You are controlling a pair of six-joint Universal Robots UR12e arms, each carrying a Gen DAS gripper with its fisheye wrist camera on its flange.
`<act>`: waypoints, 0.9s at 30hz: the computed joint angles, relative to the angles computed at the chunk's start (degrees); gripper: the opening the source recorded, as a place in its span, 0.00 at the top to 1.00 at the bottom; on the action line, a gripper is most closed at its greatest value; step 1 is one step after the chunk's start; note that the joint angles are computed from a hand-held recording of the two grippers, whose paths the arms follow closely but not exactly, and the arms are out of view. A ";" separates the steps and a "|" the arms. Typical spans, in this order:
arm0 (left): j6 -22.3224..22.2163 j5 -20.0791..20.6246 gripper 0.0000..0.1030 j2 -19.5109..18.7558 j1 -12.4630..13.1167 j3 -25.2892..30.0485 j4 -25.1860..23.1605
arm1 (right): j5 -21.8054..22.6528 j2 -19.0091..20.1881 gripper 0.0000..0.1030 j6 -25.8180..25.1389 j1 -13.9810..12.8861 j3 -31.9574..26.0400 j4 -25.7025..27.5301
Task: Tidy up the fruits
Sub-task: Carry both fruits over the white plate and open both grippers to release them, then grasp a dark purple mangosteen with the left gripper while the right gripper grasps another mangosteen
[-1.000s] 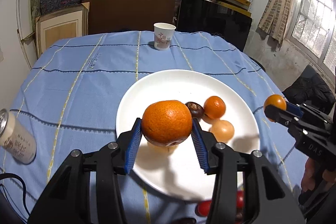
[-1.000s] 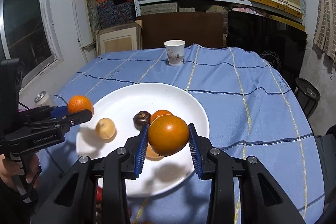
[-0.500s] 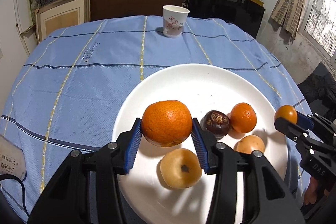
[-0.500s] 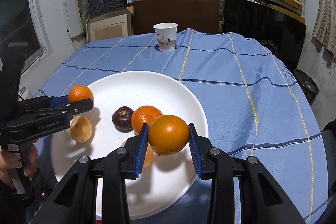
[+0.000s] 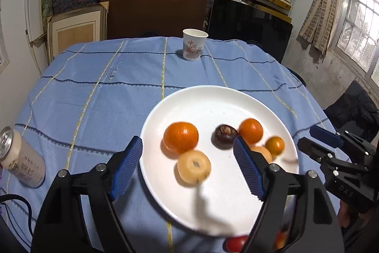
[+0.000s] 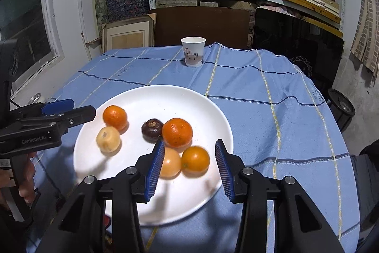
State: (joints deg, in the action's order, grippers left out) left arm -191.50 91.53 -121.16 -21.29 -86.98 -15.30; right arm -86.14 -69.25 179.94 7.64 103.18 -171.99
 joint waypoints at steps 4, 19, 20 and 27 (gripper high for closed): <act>1.12 -0.94 0.26 2.68 -0.66 -4.10 1.31 | 0.78 -2.33 0.56 0.13 0.35 2.78 -0.41; 1.41 -0.28 0.19 12.19 -3.01 -22.16 6.58 | 3.77 -11.94 0.48 5.61 0.23 19.46 -6.76; 0.88 -0.51 0.19 12.39 -3.06 -22.96 6.63 | 4.35 -12.24 0.48 6.21 0.11 20.24 -6.58; -0.17 0.18 0.19 12.58 -3.87 -24.96 5.24 | 3.21 -13.31 0.43 6.28 1.18 22.42 -7.42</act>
State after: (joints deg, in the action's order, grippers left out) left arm -191.67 91.71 -108.58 -25.16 -111.94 -10.06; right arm -82.93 -82.56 186.22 8.82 125.60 -179.40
